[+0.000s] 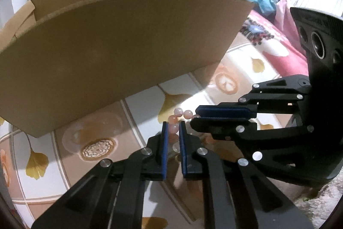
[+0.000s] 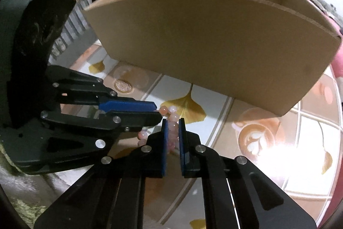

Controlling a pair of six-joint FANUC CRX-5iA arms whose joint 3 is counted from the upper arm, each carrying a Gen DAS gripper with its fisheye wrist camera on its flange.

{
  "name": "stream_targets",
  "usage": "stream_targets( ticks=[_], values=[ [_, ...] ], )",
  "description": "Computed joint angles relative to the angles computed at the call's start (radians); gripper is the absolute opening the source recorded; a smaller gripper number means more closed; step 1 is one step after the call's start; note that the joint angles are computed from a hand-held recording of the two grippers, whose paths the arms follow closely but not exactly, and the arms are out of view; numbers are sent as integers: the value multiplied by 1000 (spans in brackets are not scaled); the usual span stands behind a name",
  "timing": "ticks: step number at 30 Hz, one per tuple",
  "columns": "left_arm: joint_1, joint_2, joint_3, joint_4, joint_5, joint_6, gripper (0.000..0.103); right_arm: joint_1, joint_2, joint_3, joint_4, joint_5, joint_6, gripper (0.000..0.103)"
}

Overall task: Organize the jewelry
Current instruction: 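Lift the pink bead bracelet with the right tool and drop it into the box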

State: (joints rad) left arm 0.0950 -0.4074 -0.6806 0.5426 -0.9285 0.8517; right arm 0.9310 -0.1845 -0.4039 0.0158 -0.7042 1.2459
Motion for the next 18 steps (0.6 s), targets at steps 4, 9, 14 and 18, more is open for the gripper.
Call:
stream_targets(
  ticks=[4,9,14,18],
  values=[
    [41,-59,-17,89,-43,-58,9,11,-63,-26,43,6,-52,7],
    [75,-127,-5,196,-75,-138,9,13,-148,-21,93,8,-72,7],
    [72,-123,44,307,-55,-207,9,-20,-167,32,99,36,-10,7],
    [51,-63,99,320,0,-219,9,-88,-102,134,5,31,112,7]
  ],
)
